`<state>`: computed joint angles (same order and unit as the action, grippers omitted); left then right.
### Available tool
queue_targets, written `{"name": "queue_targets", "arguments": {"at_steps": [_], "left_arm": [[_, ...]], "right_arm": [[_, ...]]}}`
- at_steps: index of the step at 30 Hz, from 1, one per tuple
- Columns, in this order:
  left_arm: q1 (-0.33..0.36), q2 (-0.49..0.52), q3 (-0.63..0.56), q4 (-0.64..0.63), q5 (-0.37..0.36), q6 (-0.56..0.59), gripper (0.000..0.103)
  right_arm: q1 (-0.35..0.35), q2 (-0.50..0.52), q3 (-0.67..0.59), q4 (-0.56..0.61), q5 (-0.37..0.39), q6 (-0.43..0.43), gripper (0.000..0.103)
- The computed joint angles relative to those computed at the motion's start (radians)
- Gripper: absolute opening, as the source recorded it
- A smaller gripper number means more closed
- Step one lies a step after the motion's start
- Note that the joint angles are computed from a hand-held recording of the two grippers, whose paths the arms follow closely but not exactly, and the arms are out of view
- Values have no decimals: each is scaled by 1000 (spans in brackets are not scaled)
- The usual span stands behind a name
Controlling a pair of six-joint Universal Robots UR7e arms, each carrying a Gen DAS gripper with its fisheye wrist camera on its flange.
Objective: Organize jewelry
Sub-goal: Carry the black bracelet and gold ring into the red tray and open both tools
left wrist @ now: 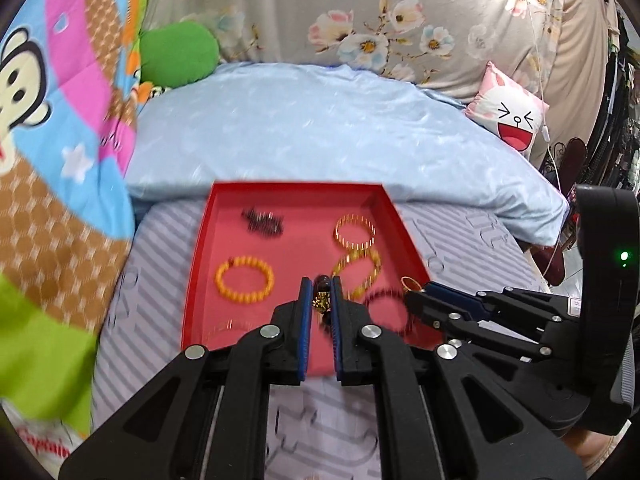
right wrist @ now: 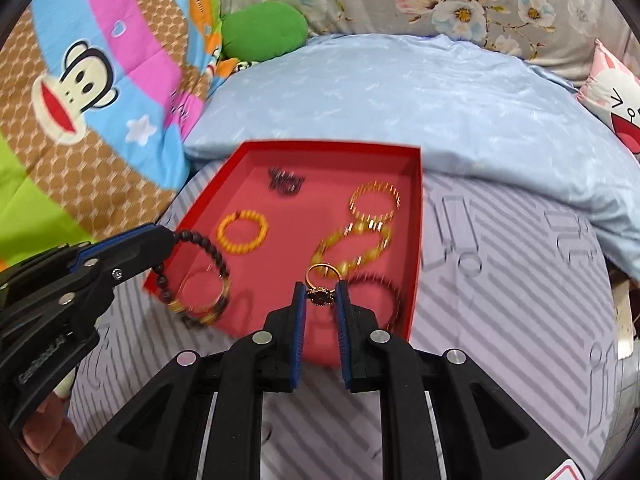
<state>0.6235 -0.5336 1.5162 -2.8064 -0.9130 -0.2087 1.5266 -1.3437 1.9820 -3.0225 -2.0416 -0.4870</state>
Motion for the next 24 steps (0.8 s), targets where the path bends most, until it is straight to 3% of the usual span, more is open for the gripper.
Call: {"name": "queue_targets", "arguments": {"at_steps": [9, 21, 24], "left_arm": [[99, 111, -173, 162, -49, -30, 9], [139, 147, -193, 226, -16, -54, 10], [143, 150, -197, 221, -13, -62, 24]], "right_arm": [[-20, 107, -148, 49, -5, -13, 14], [-23, 262, -316, 123, -23, -23, 14], [-25, 285, -341, 131, -35, -21, 14]]}}
